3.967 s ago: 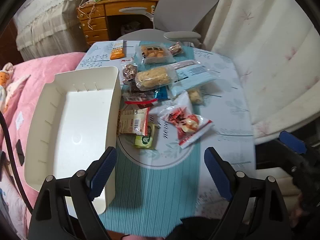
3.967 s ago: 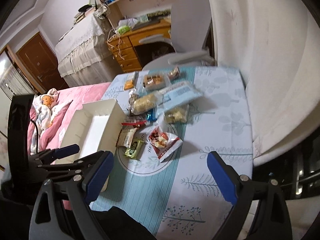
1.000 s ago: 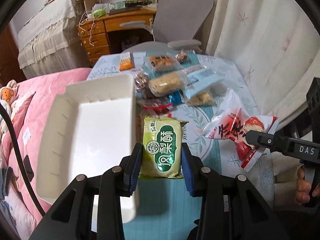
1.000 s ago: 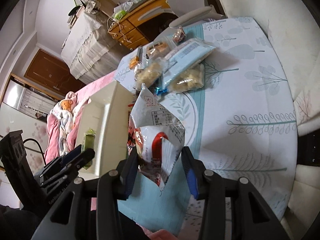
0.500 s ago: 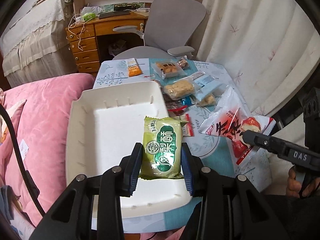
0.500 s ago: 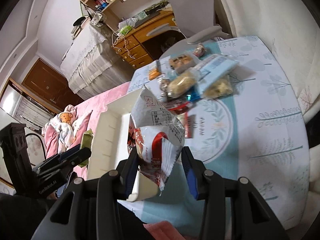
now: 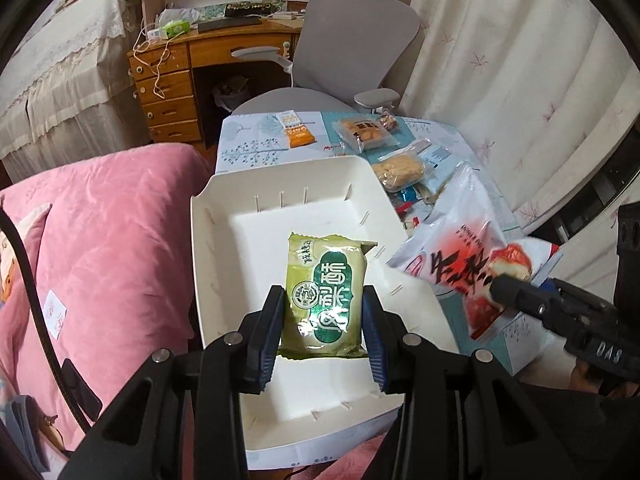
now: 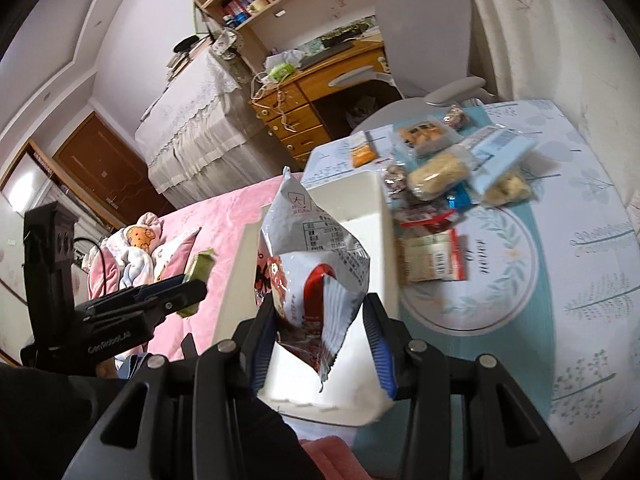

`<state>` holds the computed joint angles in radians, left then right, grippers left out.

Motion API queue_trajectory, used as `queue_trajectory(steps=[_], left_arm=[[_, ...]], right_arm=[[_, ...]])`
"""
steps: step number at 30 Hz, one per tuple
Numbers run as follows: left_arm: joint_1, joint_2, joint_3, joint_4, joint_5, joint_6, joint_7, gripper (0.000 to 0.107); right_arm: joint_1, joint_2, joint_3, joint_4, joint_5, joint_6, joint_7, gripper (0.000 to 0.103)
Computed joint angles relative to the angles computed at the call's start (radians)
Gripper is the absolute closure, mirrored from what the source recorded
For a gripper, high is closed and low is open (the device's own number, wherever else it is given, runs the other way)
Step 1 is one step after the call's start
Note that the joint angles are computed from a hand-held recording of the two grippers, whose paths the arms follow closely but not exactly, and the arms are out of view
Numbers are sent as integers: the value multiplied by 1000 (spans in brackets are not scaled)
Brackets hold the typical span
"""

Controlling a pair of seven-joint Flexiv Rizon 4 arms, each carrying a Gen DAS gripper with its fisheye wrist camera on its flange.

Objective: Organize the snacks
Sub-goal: 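Carry both packets into the white tray and open both tools, then move both tools back over the remaining snacks on the table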

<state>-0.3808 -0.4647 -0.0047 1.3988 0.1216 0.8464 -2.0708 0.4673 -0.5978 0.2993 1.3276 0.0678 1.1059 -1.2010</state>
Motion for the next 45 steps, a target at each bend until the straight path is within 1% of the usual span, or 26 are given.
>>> queue_trajectory(steps=[5, 6, 7, 9, 10, 11, 13, 17, 21, 25, 30, 31, 33, 36, 38, 40, 43, 45], left_arm=[[22, 17, -9, 44, -34, 17, 11, 70], [21, 19, -7, 46, -32, 17, 10, 69], [19, 21, -6, 47, -30, 18, 8, 67], [15, 29, -4, 54, -17, 32, 10, 42], [16, 32, -7, 63, -16, 55, 15, 38], [21, 36, -14, 77, -24, 84, 26, 34], [29, 42, -28, 99, -44, 121, 57, 32], [14, 33, -19, 75, -35, 85, 69, 31], [19, 24, -30, 76, -59, 91, 94, 30], [23, 5, -40, 60, -86, 77, 128, 30], [25, -32, -53, 3, -114, 8, 193, 29], [28, -43, -60, -15, -124, -13, 214, 29], [30, -62, -69, -49, -140, -50, 254, 29], [25, -98, -74, -123, -146, -113, 319, 29], [16, -130, -69, -192, -137, -161, 356, 29], [8, -166, -64, -266, -132, -203, 387, 29], [-1, -229, -58, -392, -132, -267, 424, 29], [-7, -284, -51, -501, -132, -328, 446, 29]], right_arm=[[32, -14, 11, -11, -16, -22, -20, 60], [38, -15, 10, -13, -22, -30, -26, 57], [45, -17, 8, -20, -31, -43, -32, 57], [67, -15, -15, -25, -61, -67, -22, 53], [78, -15, -28, -27, -74, -81, -6, 50], [79, -13, -30, -24, -76, -81, -1, 49], [80, -9, -35, -12, -79, -71, 11, 48], [86, -1, -52, 9, -95, -72, 59, 48], [93, 19, -70, 47, -118, -56, 121, 48], [101, 47, -97, 101, -161, -41, 194, 48], [108, 86, -132, 174, -239, -47, 284, 46], [109, 93, -138, 187, -257, -53, 302, 44], [110, 107, -150, 210, -294, -73, 338, 41], [109, 128, -169, 246, -346, -94, 401, 41], [101, 140, -171, 268, -373, -99, 424, 40], [90, 147, -171, 280, -395, -111, 434, 37], [72, 145, -161, 277, -407, -138, 423, 34], [59, 136, -155, 265, -408, -153, 400, 34]])
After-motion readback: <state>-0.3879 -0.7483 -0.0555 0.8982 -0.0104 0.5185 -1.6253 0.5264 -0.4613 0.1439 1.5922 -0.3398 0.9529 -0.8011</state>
